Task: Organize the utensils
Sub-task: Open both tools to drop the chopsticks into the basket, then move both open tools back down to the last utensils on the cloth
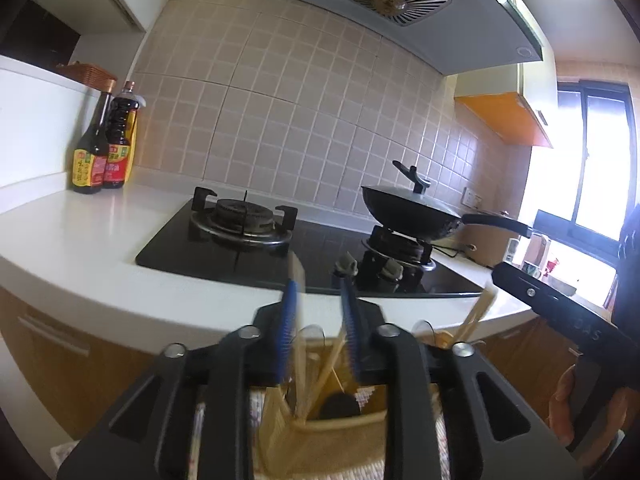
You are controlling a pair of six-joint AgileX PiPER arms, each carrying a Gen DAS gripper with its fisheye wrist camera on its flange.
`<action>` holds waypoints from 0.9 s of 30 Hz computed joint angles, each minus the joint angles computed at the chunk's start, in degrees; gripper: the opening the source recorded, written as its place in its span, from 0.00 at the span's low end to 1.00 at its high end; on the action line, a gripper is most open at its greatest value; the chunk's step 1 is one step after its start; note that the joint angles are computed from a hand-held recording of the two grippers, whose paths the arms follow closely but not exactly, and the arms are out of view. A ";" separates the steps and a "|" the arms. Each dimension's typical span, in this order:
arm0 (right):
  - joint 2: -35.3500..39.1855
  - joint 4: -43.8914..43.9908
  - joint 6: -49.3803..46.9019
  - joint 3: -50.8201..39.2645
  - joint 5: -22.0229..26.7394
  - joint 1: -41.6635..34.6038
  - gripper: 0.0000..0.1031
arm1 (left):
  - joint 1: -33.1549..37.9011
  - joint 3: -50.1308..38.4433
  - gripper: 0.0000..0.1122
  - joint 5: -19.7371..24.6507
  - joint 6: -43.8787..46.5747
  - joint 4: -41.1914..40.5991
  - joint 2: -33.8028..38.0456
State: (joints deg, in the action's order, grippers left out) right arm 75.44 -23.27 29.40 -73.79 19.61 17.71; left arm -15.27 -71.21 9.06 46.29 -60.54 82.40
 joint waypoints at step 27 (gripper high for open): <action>-18.46 14.52 13.79 25.40 34.16 20.23 0.32 | -9.99 15.29 0.43 41.22 -35.92 42.36 -15.98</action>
